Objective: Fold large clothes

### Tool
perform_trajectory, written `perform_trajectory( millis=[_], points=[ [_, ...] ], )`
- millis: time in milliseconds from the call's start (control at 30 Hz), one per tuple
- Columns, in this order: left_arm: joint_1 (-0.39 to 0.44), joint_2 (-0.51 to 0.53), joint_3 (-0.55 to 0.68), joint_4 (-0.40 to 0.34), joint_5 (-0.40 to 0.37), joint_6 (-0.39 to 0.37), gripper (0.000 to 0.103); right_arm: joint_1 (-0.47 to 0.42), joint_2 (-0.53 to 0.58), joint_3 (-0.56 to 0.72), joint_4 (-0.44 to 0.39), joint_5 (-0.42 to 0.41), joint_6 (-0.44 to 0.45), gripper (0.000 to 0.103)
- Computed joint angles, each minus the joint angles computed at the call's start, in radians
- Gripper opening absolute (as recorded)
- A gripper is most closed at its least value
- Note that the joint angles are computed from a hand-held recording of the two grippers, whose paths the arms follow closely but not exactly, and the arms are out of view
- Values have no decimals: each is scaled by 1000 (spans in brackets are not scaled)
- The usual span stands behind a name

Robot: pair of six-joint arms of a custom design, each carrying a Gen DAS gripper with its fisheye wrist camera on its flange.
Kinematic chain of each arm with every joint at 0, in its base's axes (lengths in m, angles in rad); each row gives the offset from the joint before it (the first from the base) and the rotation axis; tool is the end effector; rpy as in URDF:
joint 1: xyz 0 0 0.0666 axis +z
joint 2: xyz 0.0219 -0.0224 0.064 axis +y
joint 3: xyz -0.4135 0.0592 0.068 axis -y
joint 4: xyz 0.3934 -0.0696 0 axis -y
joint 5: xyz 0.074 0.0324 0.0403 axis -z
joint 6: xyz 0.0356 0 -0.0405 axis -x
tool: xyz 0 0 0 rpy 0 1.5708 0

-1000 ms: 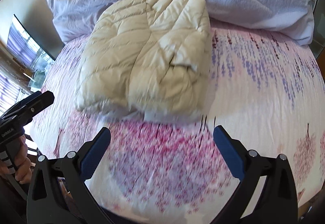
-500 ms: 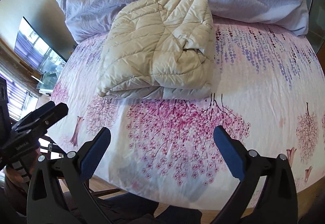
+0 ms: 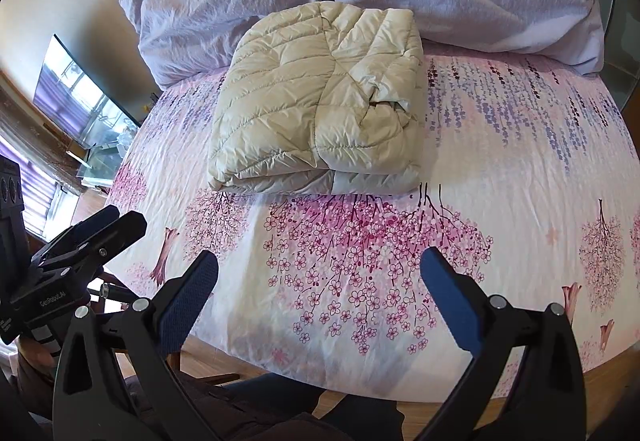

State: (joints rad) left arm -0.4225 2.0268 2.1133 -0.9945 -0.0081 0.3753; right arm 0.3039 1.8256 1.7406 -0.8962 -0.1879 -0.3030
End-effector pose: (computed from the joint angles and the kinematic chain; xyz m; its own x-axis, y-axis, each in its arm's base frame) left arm 0.6605 -0.2971 0.4194 -0.8176 -0.0343 -0.5748 0.1137 0.9689 -0.2196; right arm 0.6129 0.1988 0.3895 -0.8742 0.0330 -0.4844 -0.1385 0.9392 0.3141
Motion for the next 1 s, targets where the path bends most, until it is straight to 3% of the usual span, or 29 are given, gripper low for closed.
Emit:
perform_trajectory(
  millis=[1000],
  points=[
    [4, 16, 28, -7, 31, 4, 101, -3, 5, 8, 7, -14, -19, 102]
  ],
)
